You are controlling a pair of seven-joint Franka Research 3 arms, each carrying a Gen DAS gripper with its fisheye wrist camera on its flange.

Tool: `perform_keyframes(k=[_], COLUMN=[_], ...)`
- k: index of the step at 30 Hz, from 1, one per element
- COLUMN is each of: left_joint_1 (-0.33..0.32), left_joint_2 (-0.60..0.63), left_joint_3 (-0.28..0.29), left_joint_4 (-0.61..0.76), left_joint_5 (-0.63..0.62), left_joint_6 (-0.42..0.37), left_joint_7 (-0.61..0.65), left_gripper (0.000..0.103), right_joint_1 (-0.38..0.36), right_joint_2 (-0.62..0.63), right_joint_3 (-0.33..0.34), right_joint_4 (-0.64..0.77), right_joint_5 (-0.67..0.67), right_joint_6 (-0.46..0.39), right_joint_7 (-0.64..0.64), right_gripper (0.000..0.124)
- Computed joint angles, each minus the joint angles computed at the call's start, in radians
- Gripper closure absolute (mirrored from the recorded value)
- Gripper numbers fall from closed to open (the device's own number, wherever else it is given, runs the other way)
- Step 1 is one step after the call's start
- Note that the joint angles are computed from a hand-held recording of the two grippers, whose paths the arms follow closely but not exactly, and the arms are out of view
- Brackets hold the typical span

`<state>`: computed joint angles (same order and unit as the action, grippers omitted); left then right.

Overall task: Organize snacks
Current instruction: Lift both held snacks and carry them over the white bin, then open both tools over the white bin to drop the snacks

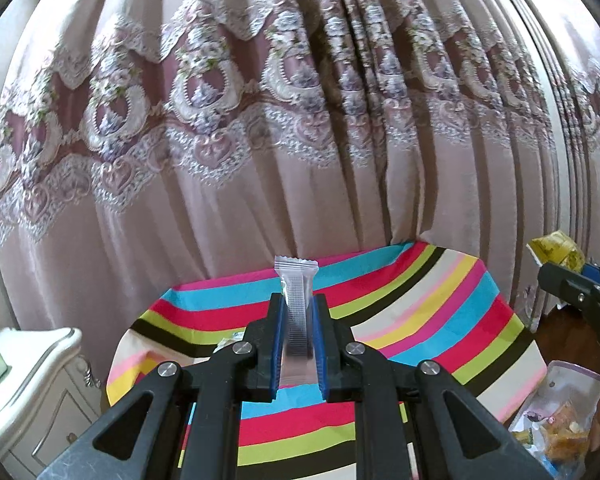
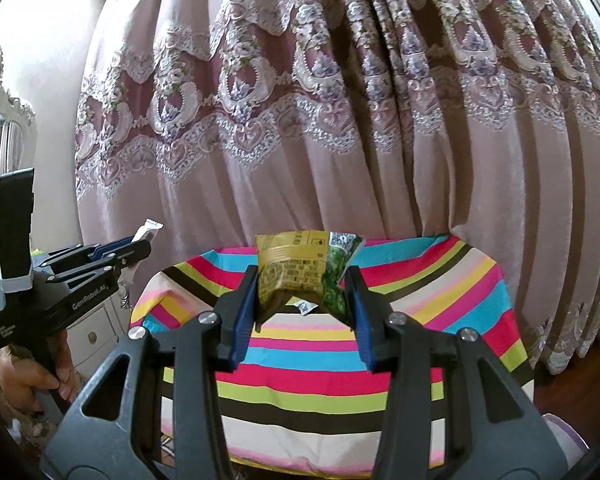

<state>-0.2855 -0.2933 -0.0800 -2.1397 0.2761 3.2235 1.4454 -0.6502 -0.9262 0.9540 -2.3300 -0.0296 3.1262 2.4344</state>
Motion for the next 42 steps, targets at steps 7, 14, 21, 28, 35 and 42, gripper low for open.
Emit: perform_keyframes(k=[7,14,21,28,35,42], left_joint_1=[-0.052,-0.160,-0.475,-0.771,-0.841,-0.849], left_joint_2=[-0.010,-0.007,0.006,0.028,0.061,0.183], left_joint_3=[-0.004,0.017,0.178,0.330,0.322,0.369], left_joint_4=[-0.005,-0.015,-0.027,0.006,0.028,0.163], left_joint_5=[0.014,0.009,-0.122,-0.414,-0.622,-0.912], left_joint_6=[-0.007,-0.009,-0.065,-0.230,-0.348,-0.706], left_joint_7=[0.044,0.126,0.375,0.689,0.906,1.131], left_gripper=[0.089,0.089,0.088,0.088,0.087,0.030], right_joint_1=[0.066,0.136,0.222,0.344,0.467,0.528], right_joint_2=[-0.015,-0.095,-0.192,-0.319,-0.372,-0.254], right_joint_3=[-0.062,-0.124,-0.198,-0.277,-0.346,-0.414], right_joint_4=[-0.070,-0.172,-0.281,-0.403,-0.450,-0.406], right_joint_5=[0.003,0.000,-0.027,-0.077,-0.138,-0.163], right_joint_6=[0.011,-0.039,-0.149,-0.348,-0.599,-0.834], right_joint_7=[-0.019,-0.026,-0.006,0.058,0.093,0.124], right_gripper=[0.077,0.077,0.077,0.077,0.076,0.044])
